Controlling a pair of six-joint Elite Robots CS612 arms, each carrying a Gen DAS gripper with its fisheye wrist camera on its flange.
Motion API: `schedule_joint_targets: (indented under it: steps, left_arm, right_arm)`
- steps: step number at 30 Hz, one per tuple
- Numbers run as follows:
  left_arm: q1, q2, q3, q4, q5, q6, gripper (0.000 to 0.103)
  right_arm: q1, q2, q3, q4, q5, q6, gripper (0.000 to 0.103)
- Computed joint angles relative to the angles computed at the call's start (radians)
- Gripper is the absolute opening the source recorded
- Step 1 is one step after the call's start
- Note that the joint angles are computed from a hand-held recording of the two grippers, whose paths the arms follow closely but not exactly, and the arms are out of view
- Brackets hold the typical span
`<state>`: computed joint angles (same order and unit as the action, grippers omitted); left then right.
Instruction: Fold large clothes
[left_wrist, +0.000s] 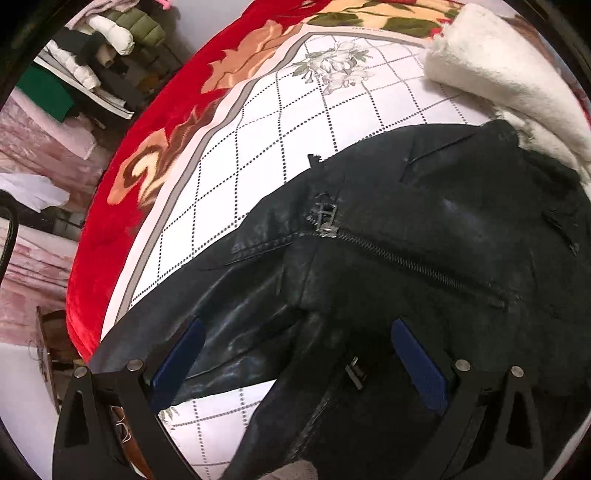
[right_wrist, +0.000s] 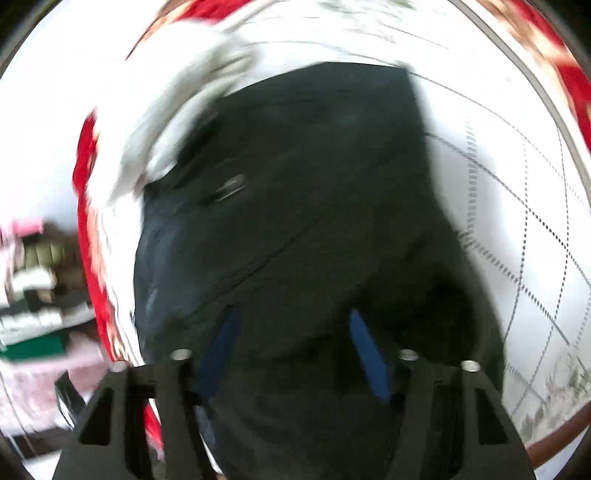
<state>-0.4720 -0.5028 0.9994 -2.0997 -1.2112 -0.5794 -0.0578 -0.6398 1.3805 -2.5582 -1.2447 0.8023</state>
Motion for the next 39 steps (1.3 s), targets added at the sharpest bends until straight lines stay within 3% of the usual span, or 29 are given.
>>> schedule_joint_targets:
  steps: [3, 5, 8, 11, 13, 15, 17, 20, 26, 29, 33, 36, 39]
  left_arm:
    - [-0.011, 0.023, -0.033, 0.021, 0.036, -0.008, 0.103]
    - [-0.017, 0.034, -0.051, 0.037, 0.047, -0.016, 0.103]
    - [-0.021, 0.067, -0.094, 0.071, 0.043, -0.024, 0.103]
    - [-0.013, 0.095, -0.129, 0.125, 0.002, -0.064, 0.103]
    - [-0.006, 0.068, -0.090, 0.081, -0.028, -0.100, 0.103]
    - [-0.004, 0.021, -0.020, 0.010, -0.030, -0.117, 0.103]
    - [0.004, -0.046, 0.083, -0.078, -0.059, -0.146, 0.103]
    - [0.018, -0.121, 0.198, -0.127, -0.089, -0.217, 0.103]
    - [0.084, -0.248, 0.441, -0.221, -0.179, -0.487, 0.103]
    - [0.131, -0.271, 0.533, -0.327, -0.260, -0.645, 0.101]
    - [0.195, -0.270, 0.657, -0.615, -0.336, -0.890, 0.101]
    - [0.220, -0.246, 0.684, -0.750, -0.358, -0.985, 0.101]
    - [0.235, -0.236, 0.678, -0.761, -0.301, -1.020, 0.100]
  right_arm:
    - [0.000, 0.004, -0.009, 0.140, -0.168, 0.015, 0.000]
    - [-0.011, 0.000, 0.011, 0.124, -0.154, 0.048, 0.000]
    - [-0.011, -0.007, 0.016, 0.131, -0.142, -0.004, 0.000]
    - [0.013, -0.003, -0.032, 0.196, -0.180, -0.076, 0.013]
    - [0.031, -0.006, -0.039, 0.177, -0.181, -0.098, 0.039]
    - [0.048, -0.012, -0.039, 0.148, -0.164, -0.111, 0.047]
    - [0.055, -0.005, -0.051, 0.132, -0.110, -0.108, 0.047]
    - [0.064, 0.015, -0.099, 0.188, -0.053, -0.168, 0.047]
    - [0.074, 0.026, -0.124, 0.188, 0.051, -0.270, 0.047]
    - [0.085, 0.031, -0.140, 0.220, 0.085, -0.290, 0.047]
    - [0.111, 0.048, -0.175, 0.268, 0.070, -0.333, 0.047]
    - [0.128, 0.054, -0.182, 0.260, 0.042, -0.355, 0.047]
    - [0.139, 0.068, -0.194, 0.256, 0.038, -0.334, 0.047]
